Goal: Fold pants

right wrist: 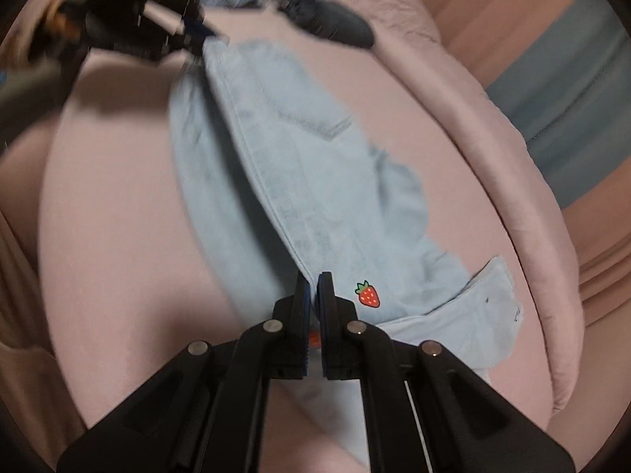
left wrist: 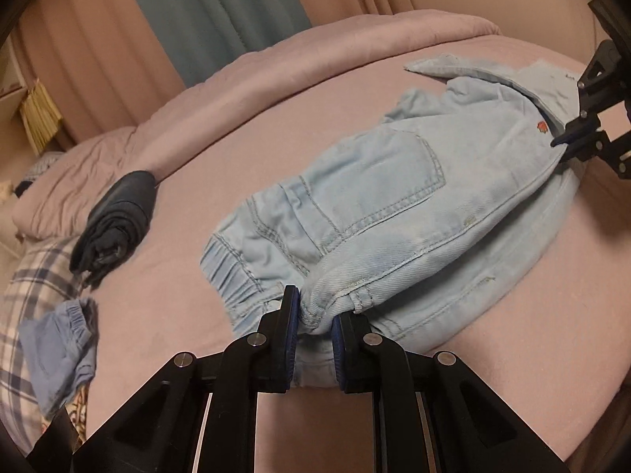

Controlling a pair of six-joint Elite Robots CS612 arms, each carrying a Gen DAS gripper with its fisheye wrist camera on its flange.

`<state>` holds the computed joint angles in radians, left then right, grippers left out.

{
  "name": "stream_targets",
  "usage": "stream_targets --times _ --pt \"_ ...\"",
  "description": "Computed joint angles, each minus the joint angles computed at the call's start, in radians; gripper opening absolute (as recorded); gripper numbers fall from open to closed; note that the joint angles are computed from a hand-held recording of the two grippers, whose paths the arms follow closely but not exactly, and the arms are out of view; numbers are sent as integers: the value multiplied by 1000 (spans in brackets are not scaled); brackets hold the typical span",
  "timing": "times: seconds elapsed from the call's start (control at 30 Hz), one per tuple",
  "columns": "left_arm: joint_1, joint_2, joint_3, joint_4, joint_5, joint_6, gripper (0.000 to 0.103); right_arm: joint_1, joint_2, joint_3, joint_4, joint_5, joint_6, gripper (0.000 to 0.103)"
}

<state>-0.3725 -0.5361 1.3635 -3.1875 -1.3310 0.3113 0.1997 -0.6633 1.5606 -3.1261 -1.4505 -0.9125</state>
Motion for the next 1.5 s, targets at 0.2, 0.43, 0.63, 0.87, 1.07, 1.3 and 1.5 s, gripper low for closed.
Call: stream_targets --times 0.2,0.43,0.63,0.87,1.07,1.3,1.5 --pt "-9 -39 71 -62 -25 -24 15 -3 -18 12 -12 -6 38 4" --pt "-13 -32 77 38 -28 30 15 5 -1 21 28 -27 10 10" --pt "-7 -82 116 96 -30 10 58 -28 -16 -16 170 81 172 46" --pt "21 -94 81 77 -303 -261 61 -129 -36 -46 94 233 555 56" --pt "-17 16 -126 149 -518 -327 61 -130 75 -332 334 -15 811 56" --pt "-59 124 -347 364 -620 -280 60 -133 279 -757 713 29 975 56" --pt "-79 156 -410 430 -635 -267 25 -107 404 -999 966 -82 927 14"
